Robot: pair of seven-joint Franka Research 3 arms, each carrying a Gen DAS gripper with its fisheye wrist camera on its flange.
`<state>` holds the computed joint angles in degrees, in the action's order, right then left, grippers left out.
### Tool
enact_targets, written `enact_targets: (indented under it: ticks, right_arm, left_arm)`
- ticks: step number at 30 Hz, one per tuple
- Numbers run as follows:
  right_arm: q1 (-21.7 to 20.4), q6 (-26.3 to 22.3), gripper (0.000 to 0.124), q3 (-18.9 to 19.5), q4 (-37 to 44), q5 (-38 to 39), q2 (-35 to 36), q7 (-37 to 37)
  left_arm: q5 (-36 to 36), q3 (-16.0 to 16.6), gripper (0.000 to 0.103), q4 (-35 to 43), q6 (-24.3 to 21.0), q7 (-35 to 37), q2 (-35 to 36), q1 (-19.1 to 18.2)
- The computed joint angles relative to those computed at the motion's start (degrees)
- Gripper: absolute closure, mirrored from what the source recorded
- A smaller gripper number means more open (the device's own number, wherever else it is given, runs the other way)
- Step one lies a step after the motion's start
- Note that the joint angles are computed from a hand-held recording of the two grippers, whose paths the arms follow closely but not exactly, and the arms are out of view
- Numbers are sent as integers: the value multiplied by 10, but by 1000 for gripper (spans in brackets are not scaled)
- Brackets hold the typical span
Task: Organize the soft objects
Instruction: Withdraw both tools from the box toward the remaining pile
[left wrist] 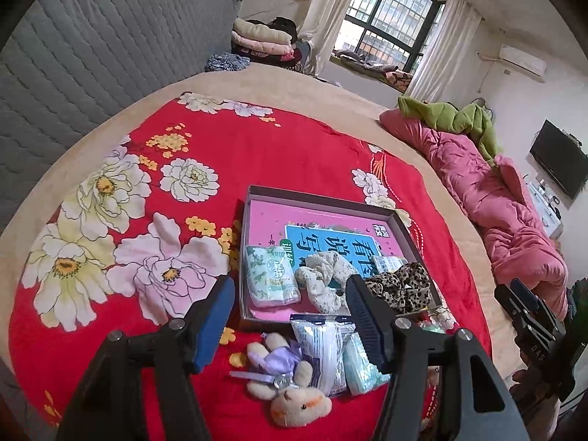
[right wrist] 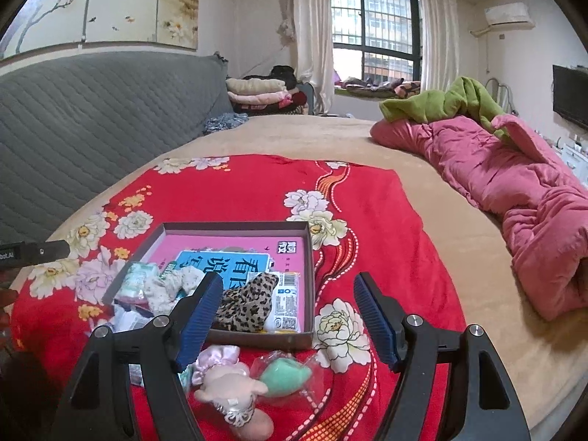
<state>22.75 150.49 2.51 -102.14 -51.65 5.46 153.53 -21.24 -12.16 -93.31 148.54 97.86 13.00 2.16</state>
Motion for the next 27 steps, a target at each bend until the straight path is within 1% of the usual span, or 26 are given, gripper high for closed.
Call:
enact_targets:
  ticks: [5,14,27]
  right_arm:
    - [4,-4,49,7,-11,-10,-12,10]
    - [2,-13,49,21,-29,-14,-31,20]
    - [-4,-16,48,38,-63,-2,-52,13]
  left_arm:
    - [-6,3,40,-27,2,1,-25,-1]
    - [-8,13,40,-67,8,12,-61,-16]
    - [23,27,40,-109,12,-2,-92,-37]
